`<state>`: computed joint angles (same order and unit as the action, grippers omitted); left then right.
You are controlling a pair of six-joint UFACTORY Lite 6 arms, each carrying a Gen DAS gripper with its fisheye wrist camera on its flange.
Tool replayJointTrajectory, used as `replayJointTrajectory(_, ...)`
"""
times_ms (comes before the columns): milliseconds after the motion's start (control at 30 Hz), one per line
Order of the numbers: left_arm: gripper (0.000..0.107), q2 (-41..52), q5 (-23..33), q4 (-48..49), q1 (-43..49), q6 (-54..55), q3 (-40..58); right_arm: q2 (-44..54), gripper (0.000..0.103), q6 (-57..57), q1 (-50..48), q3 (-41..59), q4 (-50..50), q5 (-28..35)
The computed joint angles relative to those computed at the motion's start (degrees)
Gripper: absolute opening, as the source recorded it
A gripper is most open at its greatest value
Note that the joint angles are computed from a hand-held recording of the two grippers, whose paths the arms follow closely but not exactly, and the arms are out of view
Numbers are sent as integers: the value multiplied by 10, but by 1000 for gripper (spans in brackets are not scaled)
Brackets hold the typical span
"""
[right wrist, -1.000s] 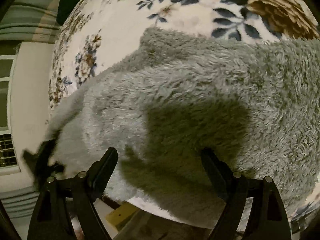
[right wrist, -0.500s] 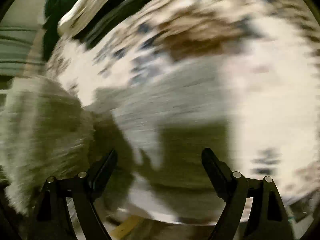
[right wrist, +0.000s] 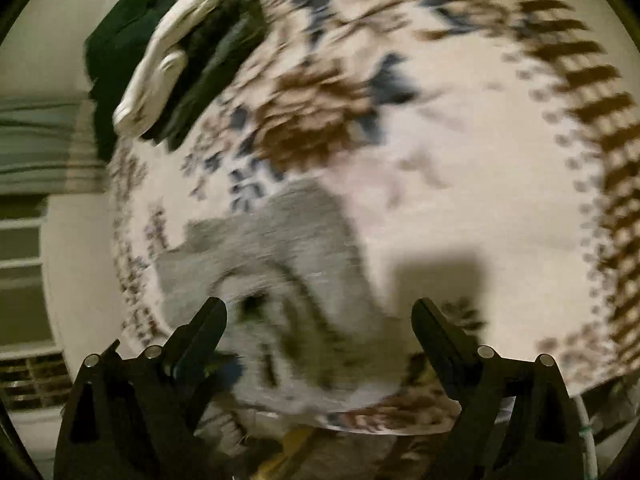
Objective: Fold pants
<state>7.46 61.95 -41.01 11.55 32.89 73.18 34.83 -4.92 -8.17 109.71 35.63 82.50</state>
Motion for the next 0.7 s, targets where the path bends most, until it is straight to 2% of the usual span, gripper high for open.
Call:
replayJointTrajectory(133, 103, -60, 41, 29, 81, -11, -22, 14, 96, -14, 93, -14, 28, -32)
replayJointTrajectory(167, 103, -54, 66, 28, 123, -11, -3, 20, 96, -19, 120, -22, 18, -49)
replayJointTrajectory(233, 103, -35, 80, 36, 177, -17, 25, 41, 95, -14, 161, -28, 11, -61)
replayJointTrajectory(267, 103, -6, 93, 38, 208, -23, 59, 36, 80, -11, 173, -44, 11, -78)
replayJointTrajectory(300, 103, 10, 91, 39, 225, -23, 74, 17, 36, 2, 186, -65, -13, -109)
replayJointTrajectory(333, 103, 34, 85, 46, 239, -29, 100, 6, 32, 11, 190, -67, -34, -118)
replayJointTrajectory(400, 103, 87, 68, 68, 250, -37, 156, -38, 32, 28, 175, -88, -62, -141)
replayJointTrajectory(467, 103, 125, 46, 82, 241, -45, 189, -65, 32, 45, 151, -76, -132, -157)
replayJointTrajectory(500, 103, 150, 33, 90, 227, -51, 209, -64, 32, 47, 123, -64, -160, -162)
replayJointTrajectory(567, 103, 203, 37, 81, 200, -54, 256, -16, 34, 32, 78, -15, -152, -129)
replayJointTrajectory(633, 103, 260, 59, 79, 181, -69, 309, 72, 45, 24, 43, 54, -107, -59)
replayJointTrajectory(667, 103, 295, 76, 66, 172, -69, 342, 101, 55, 28, 35, 75, -96, -30)
replayJointTrajectory(700, 103, 343, 90, 68, 156, -88, 394, 109, 60, 32, 30, 79, -90, -18)
